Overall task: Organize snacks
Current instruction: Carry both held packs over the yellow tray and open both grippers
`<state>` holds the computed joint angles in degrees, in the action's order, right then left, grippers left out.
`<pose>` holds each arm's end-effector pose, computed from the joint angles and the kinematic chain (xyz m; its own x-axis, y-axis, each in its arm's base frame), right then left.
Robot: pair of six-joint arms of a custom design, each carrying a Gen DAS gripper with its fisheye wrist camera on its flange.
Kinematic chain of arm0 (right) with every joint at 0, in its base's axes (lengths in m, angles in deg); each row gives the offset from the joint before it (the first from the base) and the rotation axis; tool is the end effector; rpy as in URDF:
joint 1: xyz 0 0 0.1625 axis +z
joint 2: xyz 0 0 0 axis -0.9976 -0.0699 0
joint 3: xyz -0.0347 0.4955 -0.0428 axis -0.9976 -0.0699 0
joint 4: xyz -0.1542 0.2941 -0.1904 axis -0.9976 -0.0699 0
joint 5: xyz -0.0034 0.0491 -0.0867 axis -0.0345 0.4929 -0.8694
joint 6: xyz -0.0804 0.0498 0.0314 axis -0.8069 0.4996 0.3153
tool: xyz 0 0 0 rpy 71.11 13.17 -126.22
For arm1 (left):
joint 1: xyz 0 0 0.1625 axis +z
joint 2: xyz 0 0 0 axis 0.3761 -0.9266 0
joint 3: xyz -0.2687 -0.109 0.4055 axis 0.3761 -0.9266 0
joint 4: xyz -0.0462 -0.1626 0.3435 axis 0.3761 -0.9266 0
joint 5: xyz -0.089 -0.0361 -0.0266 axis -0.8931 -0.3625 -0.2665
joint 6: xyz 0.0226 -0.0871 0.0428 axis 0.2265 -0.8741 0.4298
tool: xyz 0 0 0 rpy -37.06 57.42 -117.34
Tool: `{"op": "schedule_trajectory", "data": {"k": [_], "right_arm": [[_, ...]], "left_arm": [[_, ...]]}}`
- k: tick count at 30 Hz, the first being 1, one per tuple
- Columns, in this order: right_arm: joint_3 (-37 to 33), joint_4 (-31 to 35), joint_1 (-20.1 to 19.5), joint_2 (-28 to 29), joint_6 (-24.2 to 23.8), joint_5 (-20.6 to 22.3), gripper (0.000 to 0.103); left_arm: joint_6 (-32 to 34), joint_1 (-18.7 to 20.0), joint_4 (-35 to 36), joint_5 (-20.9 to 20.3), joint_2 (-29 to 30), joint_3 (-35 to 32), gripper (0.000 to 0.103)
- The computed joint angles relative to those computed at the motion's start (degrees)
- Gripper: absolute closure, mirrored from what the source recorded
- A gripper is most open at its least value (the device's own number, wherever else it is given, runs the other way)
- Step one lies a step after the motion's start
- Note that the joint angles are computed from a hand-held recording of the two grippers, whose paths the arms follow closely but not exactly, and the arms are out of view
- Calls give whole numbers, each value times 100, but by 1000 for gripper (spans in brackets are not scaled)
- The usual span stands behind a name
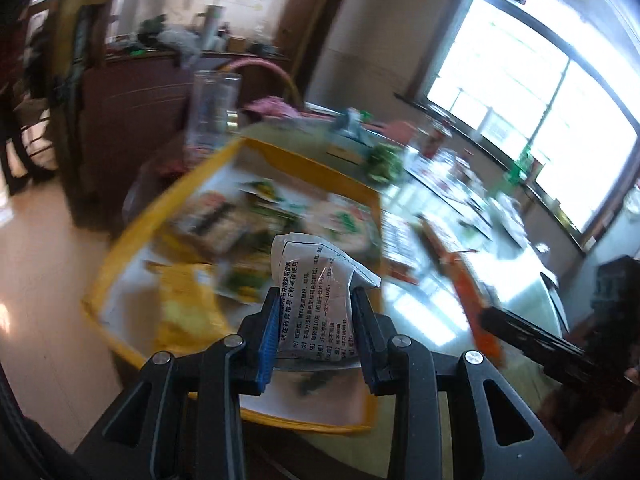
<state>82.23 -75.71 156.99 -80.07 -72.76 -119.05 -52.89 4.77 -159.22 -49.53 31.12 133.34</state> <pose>-0.0338 -0.5637 0.3699 -0.7105 -0.6932 0.1216 -0.6965 0.6677 -0.2629 -0.3704 -0.4397 -0.0708 -0.8366 -0.4322 -0.3365 0.0969 0.4879 -0.8675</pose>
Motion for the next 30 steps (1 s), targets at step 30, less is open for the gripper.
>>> {"op": "schedule_trajectory", "data": {"k": [30], "right_arm": [[993, -1515, 1082, 886, 446, -1012, 29]], "left_arm": [[-78, 364, -852, -242, -243, 975, 48]]}}
